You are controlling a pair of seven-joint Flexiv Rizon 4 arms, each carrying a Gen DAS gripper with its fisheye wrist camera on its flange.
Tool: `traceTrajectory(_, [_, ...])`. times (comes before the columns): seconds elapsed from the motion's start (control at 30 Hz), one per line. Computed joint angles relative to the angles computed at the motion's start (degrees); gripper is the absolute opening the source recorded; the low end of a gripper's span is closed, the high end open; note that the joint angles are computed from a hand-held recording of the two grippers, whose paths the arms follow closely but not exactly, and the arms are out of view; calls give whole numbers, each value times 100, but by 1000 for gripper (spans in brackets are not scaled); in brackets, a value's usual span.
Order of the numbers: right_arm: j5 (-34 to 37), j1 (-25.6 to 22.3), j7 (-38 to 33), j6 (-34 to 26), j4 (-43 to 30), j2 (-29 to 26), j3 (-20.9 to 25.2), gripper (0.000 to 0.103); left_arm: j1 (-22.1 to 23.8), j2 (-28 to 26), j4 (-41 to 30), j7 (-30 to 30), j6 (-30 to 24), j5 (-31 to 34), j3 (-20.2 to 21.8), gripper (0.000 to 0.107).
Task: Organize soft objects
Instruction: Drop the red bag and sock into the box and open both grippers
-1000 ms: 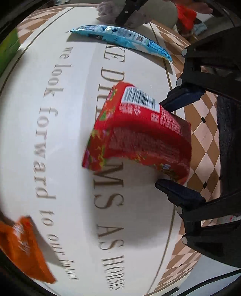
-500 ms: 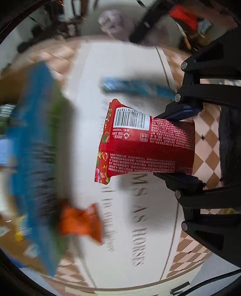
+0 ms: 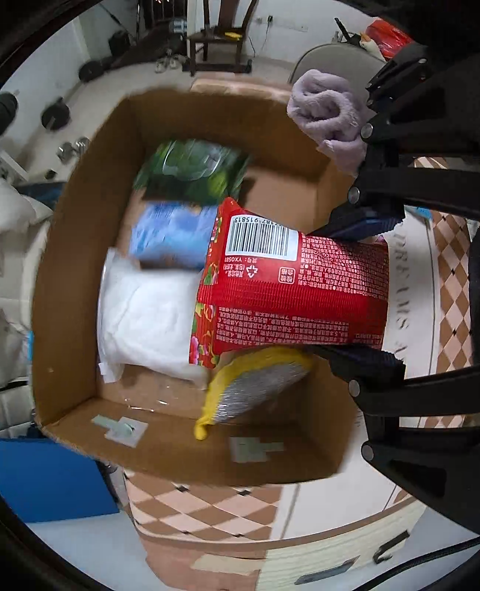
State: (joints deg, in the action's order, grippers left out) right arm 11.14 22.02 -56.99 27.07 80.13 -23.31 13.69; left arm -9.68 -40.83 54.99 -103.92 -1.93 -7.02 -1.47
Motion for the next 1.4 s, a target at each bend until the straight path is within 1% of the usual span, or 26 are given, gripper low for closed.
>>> traceTrajectory(0.17, [6, 88, -108, -307, -806, -881, -10, 40, 137, -693, -604, 85, -523, 21, 23, 46])
traceTrajectory(0.23, [-17, 97, -141, -365, -916, -1085, -16, 40, 160, -861, -726, 130, -683, 9, 20, 46])
traceTrajectory(0.3, [-32, 123, -157, -468, -1066, -1273, -7, 40, 205, -977, -729, 148, -727, -61, 3, 46])
traceTrajectory(0.4, [-46, 162, -167, -613, -1266, -1520, 5, 40, 212, -997, -622, 203, -712, -105, -8, 46])
traceTrajectory(0.57, [30, 170, -229, -746, -1462, -1749, 51, 41, 179, -907, -354, 365, -601, -100, -9, 47])
traceTrajectory(0.63, [83, 163, -258, -724, -1496, -1799, 71, 41, 198, -926, -329, 393, -607, -135, -12, 47])
traceTrajectory(0.67, [98, 164, -267, -752, -1561, -1847, 75, 43, 209, -1024, -459, 413, -663, -133, -19, 47])
traceTrajectory(0.7, [102, 166, -281, -779, -1603, -1875, 76, 44, 227, -1012, -453, 436, -695, -142, -14, 47])
traceTrajectory(0.73, [114, 162, -303, -812, -1646, -1898, 82, 45, 238, -966, -380, 416, -675, -181, -18, 47])
traceTrajectory(0.77, [136, 149, -317, -854, -1687, -1916, 89, 50, 254, -942, -360, 397, -679, -227, -29, 48])
traceTrajectory(0.8, [154, 145, -319, -902, -1766, -1958, 89, 62, 262, -858, -241, 400, -612, -259, -35, 52])
traceTrajectory(0.83, [152, 151, -314, -923, -1826, -1990, 76, 69, 266, -752, -112, 440, -525, -255, -27, 61])
traceTrajectory(0.87, [139, 158, -309, -935, -1842, -1983, 61, 80, 248, -628, 23, 494, -387, -222, -16, 67])
traceTrajectory(0.9, [106, 165, -304, -971, -1859, -1960, 41, 84, 222, -512, 132, 540, -273, -174, 1, 77])
traceTrajectory(0.93, [80, 178, -295, -986, -1863, -1939, 26, 84, 201, -465, 143, 544, -220, -146, 8, 84])
traceTrajectory(1.03, [-26, 191, -278, -1060, -1787, -1780, -23, 88, 170, -128, 481, 507, 55, -107, 45, 85])
traceTrajectory(1.07, [-110, 215, -272, -1098, -1760, -1723, -58, 92, 158, -3, 615, 499, 160, -92, 53, 85])
traceTrajectory(1.1, [-223, 256, -264, -1124, -1727, -1657, -100, 96, 134, 158, 792, 490, 281, -59, 67, 89])
traceTrajectory(1.13, [-326, 294, -253, -1127, -1681, -1590, -135, 98, 106, 348, 1006, 488, 437, -1, 93, 98])
traceTrajectory(1.2, [-503, 376, -169, -1062, -1449, -1360, -180, 103, 44, 626, 1308, 434, 745, 117, 127, 99])
traceTrajectory(1.23, [-589, 406, -113, -1006, -1354, -1265, -208, 103, 16, 804, 1488, 421, 880, 198, 154, 99])
traceTrajectory(1.27, [-668, 430, -63, -956, -1272, -1180, -227, 103, 102, 822, 1489, 423, 996, 273, 80, 99])
traceTrajectory(1.3, [-789, 479, 11, -902, -1193, -1095, -260, 103, 28, 998, 1677, 418, 1122, 290, 177, 99])
traceTrajectory(1.4, [-1061, 521, 181, -702, -821, -752, -309, 103, 36, 1375, 2000, 457, 1404, 469, 210, 99])
